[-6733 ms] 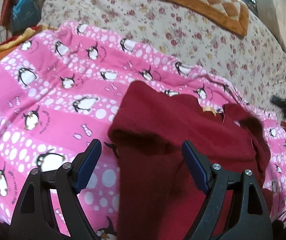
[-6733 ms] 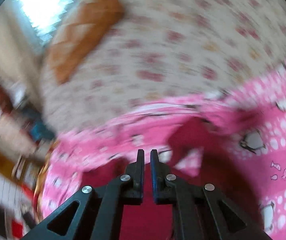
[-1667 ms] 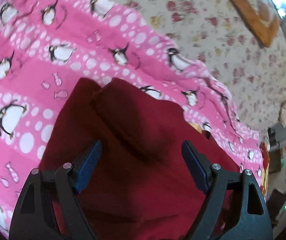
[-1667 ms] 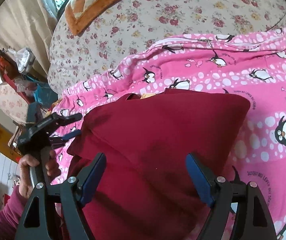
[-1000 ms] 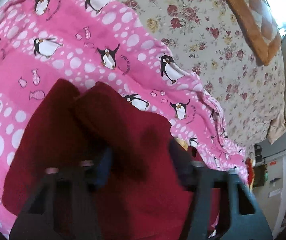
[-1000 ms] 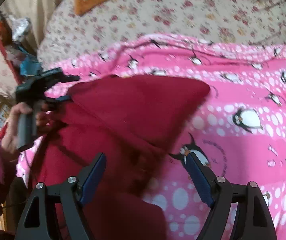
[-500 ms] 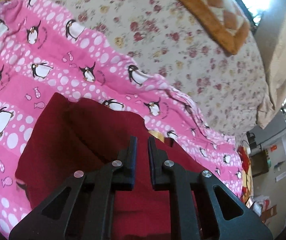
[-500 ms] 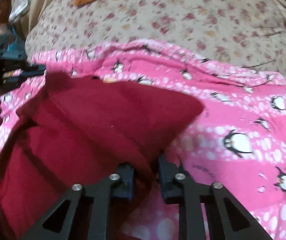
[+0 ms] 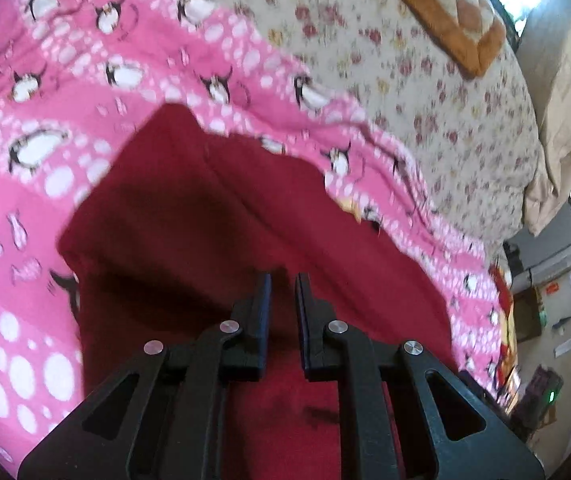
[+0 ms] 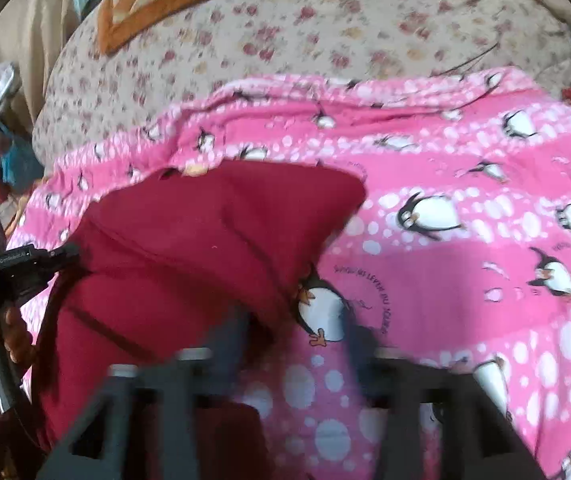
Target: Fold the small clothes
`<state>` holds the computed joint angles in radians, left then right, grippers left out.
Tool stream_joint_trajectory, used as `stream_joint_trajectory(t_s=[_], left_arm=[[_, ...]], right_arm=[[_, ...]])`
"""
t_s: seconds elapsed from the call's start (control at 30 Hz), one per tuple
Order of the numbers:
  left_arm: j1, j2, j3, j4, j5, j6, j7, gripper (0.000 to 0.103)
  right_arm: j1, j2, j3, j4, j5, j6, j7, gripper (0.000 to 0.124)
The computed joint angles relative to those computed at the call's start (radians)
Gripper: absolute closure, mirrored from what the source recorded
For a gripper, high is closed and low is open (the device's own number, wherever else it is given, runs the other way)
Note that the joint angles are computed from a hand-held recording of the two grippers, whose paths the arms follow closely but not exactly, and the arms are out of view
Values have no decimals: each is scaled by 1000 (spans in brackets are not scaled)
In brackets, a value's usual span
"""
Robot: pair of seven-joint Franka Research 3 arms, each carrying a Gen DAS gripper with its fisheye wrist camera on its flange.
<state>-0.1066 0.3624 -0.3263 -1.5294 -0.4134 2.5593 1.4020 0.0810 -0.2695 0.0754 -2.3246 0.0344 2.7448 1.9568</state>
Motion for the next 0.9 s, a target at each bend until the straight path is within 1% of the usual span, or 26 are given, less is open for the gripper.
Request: stream_joint_trajectory(t_s=[0.03, 0.07, 0.1, 0.13, 0.17, 0.2, 0.33, 0.37, 0.47, 0.53, 0.57, 0.63, 0.7, 0.77, 0.83, 0.87, 0.9], left_arm=[[-2, 7, 4, 14, 4, -4, -11, 92], [-5, 15, 10, 31, 14, -13, -30, 84], [-8, 26, 15, 49, 20, -18, -51, 75], [-7, 34, 14, 60, 18, -15, -65, 69], [-7, 45, 11, 72, 12, -3, -79, 61], [-7, 54, 8, 83, 12, 3, -87, 59], [-12, 120, -13, 177, 23, -34, -96, 59], [-20, 153, -15, 224, 33, -62, -104, 59], [-38, 222, -8, 316, 54, -118, -169, 59], [-48, 243, 5, 344, 70, -150, -234, 59], [-44, 235, 4, 328, 64, -147, -259, 60], [-31, 200, -5, 271, 57, -110, -257, 59], [-39, 177, 9, 246, 93, -103, -265, 59], [-37, 179, 7, 248, 94, -109, -280, 59], [-41, 198, 4, 271, 98, -104, -290, 53], [-44, 220, 1, 300, 102, -107, -289, 46], [-52, 242, 3, 330, 108, -106, -304, 45]], right_arm=[[-18, -8, 23, -8, -48, 25, 27, 57], [-40, -7, 53, 0, -113, 25, 53, 57], [-49, -1, 68, 13, -154, 11, 67, 57], [-44, 12, 71, 30, -179, -1, 61, 57], [-28, 22, 62, 37, -175, 1, 42, 57], [-14, 33, 52, 43, -167, 2, 25, 57], [-3, 64, 46, 57, -206, 7, 36, 57], [-4, 70, 44, 59, -218, 9, 46, 57], [11, 76, 23, 53, -195, 13, 38, 57], [16, 72, 15, 44, -178, 18, 36, 57], [17, 67, 11, 38, -169, 19, 34, 57], [18, 61, 6, 31, -154, 24, 25, 57], [21, 56, 1, 22, -132, 39, 10, 57], [28, 65, -7, 26, -94, 49, -13, 57], [36, 79, -12, 34, -61, 48, -36, 57], [39, 86, -12, 39, -49, 45, -45, 57], [39, 89, -11, 41, -48, 45, -47, 57]])
